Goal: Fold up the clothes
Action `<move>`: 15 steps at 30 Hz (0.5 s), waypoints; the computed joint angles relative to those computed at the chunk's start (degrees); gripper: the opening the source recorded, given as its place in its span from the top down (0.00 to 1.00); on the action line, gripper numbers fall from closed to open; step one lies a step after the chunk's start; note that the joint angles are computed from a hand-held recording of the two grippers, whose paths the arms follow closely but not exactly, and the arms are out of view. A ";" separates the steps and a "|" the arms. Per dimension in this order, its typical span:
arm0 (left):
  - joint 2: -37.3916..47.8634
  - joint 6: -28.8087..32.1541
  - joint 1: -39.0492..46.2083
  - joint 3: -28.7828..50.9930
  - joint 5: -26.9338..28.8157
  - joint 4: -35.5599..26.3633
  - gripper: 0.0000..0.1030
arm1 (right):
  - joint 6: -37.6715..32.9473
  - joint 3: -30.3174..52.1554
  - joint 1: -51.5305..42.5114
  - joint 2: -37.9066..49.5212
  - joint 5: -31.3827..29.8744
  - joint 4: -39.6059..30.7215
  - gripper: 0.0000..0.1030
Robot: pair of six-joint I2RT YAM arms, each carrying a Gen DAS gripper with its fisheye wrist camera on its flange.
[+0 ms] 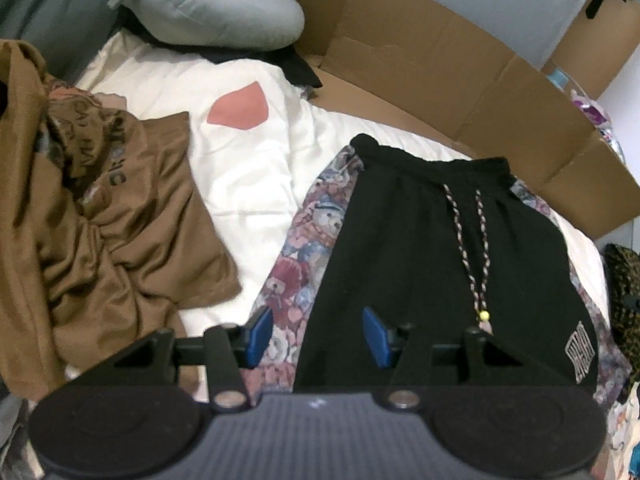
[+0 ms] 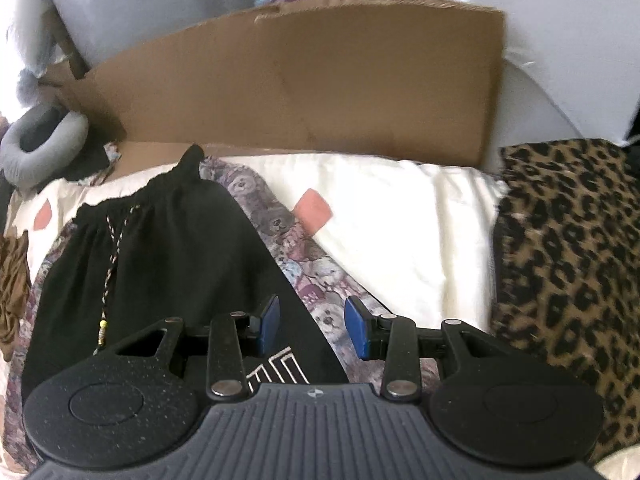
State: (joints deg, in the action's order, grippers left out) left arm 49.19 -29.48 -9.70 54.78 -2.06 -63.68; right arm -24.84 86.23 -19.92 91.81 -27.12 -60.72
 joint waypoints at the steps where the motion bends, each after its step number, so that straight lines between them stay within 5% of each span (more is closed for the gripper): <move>1: 0.33 0.24 0.34 -0.40 0.13 0.84 0.48 | 0.19 -0.33 0.88 0.55 0.18 0.83 0.58; 15: 6.51 4.35 4.61 -4.81 0.52 13.82 0.52 | 6.27 1.20 13.12 9.85 7.79 15.12 0.58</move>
State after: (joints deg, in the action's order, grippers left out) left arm 55.70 -25.13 -5.10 49.98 -1.54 -49.86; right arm -18.57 87.44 -6.80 101.66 -19.33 -45.59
